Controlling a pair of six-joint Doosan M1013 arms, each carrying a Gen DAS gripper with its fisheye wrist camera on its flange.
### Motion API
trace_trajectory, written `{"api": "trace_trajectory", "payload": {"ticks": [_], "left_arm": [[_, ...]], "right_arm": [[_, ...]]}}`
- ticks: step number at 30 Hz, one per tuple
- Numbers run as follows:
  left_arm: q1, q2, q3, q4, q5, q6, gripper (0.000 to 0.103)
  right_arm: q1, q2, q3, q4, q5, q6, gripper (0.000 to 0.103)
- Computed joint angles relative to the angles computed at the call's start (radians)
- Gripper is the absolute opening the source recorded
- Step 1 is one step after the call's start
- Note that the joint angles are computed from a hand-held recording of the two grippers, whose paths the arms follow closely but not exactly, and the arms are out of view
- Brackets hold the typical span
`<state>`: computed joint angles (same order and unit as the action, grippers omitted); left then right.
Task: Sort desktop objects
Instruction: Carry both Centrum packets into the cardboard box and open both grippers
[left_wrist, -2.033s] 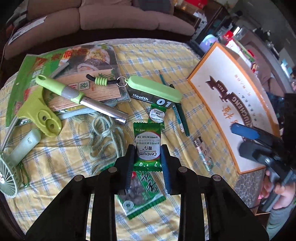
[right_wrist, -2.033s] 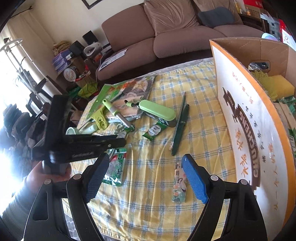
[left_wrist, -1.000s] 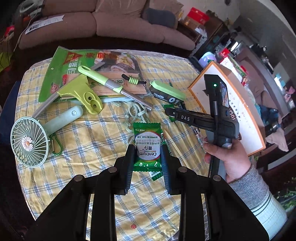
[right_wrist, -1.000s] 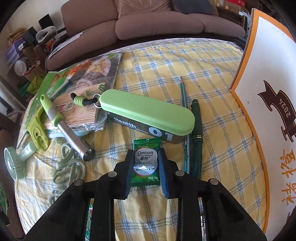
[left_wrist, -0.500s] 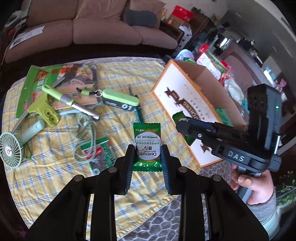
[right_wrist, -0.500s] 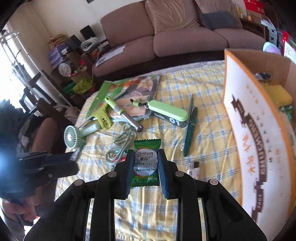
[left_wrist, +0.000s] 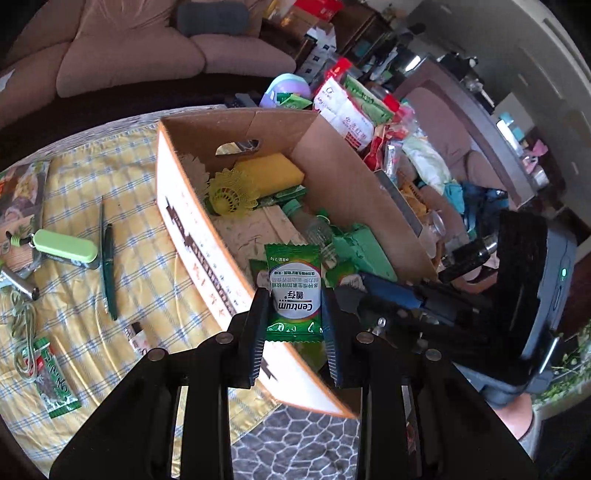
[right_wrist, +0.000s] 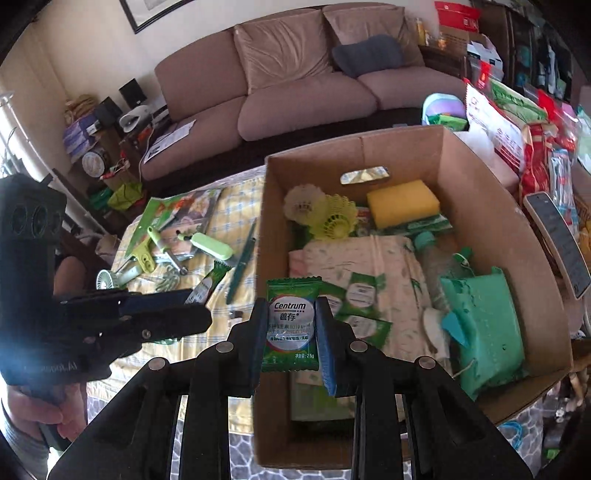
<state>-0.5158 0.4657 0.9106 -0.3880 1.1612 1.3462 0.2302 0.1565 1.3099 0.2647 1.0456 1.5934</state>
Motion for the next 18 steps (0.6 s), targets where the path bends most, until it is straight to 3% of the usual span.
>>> {"api": "trace_trajectory", "payload": {"ticks": [6, 14, 16, 17, 18], "left_arm": [[-0.029, 0.128, -0.199, 0.096, 0.123, -0.048, 0.026], [-0.046, 0.172, -0.239, 0.180, 0.192, -0.074, 0.026], [-0.048, 0.169, -0.233, 0.190, 0.193, -0.086, 0.035], [-0.048, 0.164, -0.224, 0.187, 0.187, -0.090, 0.047], [-0.047, 0.160, -0.216, 0.179, 0.180, -0.091, 0.050]], "right_arm": [[-0.040, 0.009, 0.024, 0.065, 0.038, -0.090, 0.025], [-0.041, 0.025, 0.035, 0.085, 0.083, -0.148, 0.029], [-0.047, 0.011, 0.050, 0.098, 0.060, -0.151, 0.033], [-0.051, 0.001, 0.061, 0.102, 0.043, -0.151, 0.037], [-0.055, -0.009, 0.069, 0.105, 0.030, -0.149, 0.041]]}}
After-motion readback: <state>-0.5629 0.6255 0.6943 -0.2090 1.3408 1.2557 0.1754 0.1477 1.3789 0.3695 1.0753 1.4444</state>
